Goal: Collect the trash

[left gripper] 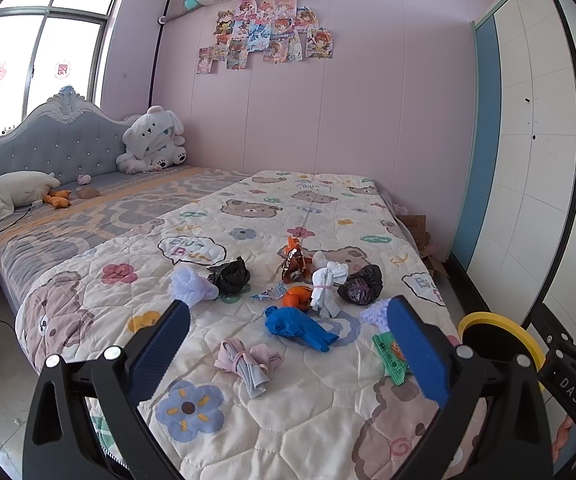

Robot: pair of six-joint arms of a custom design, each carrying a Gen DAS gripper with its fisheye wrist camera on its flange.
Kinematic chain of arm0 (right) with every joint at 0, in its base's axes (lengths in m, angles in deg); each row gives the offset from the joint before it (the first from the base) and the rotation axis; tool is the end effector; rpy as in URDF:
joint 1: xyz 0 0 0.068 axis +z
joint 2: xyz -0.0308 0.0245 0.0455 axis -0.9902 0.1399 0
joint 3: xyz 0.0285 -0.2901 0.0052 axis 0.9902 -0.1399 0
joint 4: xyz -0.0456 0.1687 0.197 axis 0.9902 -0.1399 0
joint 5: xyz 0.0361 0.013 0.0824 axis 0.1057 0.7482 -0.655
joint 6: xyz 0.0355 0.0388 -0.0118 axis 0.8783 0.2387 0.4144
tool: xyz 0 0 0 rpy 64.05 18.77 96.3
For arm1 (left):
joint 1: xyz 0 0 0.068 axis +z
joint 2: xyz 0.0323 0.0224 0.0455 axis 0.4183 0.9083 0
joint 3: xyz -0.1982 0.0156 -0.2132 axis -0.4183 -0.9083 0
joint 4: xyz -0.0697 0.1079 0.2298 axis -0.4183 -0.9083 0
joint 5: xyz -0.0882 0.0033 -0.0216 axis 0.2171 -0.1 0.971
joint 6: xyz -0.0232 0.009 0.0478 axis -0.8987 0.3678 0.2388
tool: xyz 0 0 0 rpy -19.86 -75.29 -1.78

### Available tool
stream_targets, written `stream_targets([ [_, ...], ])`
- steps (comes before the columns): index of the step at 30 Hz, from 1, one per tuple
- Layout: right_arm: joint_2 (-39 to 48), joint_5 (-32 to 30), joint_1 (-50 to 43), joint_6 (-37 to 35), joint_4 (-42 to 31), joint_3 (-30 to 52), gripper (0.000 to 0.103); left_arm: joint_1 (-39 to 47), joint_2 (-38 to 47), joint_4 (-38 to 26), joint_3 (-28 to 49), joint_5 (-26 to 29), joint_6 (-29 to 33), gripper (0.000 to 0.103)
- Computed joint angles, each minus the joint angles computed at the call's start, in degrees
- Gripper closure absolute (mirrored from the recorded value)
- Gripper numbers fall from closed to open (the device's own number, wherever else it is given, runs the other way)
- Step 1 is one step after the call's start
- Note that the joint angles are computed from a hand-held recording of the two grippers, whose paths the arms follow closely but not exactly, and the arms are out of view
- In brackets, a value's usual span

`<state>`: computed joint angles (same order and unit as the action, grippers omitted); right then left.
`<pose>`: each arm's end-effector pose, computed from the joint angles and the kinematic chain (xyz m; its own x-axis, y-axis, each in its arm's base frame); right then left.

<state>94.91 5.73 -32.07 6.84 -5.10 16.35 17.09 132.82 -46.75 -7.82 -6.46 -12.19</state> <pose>0.2488 0.2464 0.2255 -0.2472 0.0883 -0.9649 0.2937 0.9558 0.0122 0.3195 -0.0403 0.2467 -0.3640 -0.0652 -0.9291 0.0261 0.9964 -0.0801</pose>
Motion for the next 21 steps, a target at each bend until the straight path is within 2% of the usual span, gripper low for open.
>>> stream_targets([
  [21,0.18,-0.14,-0.19,0.00,0.62,-0.45,0.008,-0.02,0.24,0.12,-0.05,0.00,-0.06,0.008],
])
